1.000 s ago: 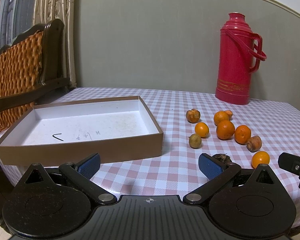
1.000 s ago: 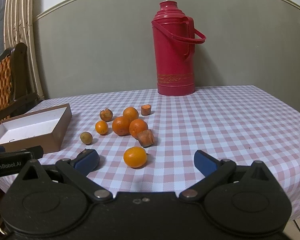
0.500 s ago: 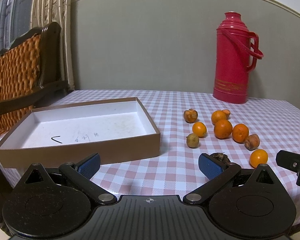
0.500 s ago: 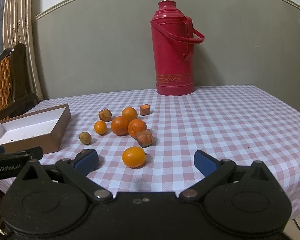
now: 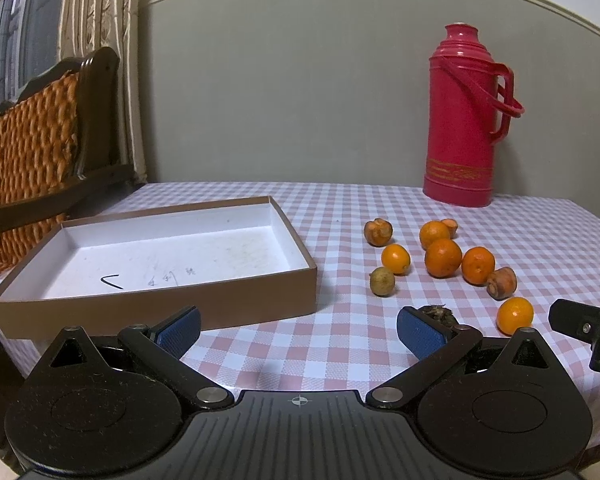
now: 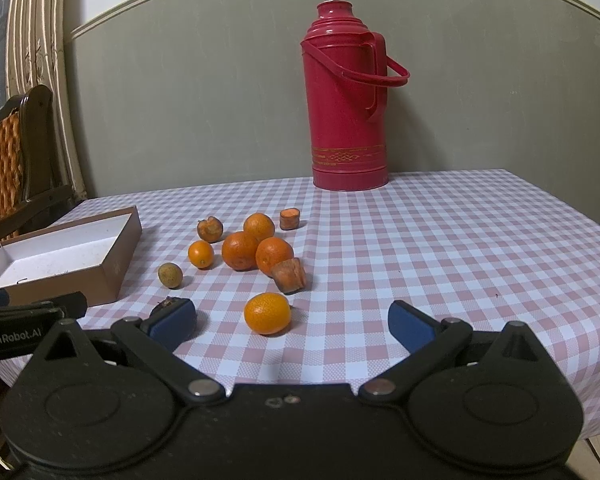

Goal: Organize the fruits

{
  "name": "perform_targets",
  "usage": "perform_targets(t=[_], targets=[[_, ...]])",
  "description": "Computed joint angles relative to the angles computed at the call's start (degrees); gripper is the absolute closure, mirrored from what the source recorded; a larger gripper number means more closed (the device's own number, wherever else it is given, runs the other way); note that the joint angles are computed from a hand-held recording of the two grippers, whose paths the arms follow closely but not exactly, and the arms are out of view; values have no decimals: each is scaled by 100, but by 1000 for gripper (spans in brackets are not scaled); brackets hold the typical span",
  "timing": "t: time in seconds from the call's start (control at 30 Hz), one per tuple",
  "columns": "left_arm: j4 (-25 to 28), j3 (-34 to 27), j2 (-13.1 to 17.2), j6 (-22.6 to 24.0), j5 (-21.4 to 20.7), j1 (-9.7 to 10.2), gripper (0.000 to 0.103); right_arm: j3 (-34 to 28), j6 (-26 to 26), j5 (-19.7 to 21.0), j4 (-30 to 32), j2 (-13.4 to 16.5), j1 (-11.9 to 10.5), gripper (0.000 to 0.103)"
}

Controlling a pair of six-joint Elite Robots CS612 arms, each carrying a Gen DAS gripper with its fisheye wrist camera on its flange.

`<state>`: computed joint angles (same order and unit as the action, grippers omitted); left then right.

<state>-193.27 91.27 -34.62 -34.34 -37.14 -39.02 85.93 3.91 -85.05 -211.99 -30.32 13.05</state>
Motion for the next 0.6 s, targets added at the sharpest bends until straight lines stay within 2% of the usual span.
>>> perform_targets(t=[0.6], targets=[[-81, -24, 30, 113, 14, -12, 0, 0, -29, 2, 12, -6, 12, 6]])
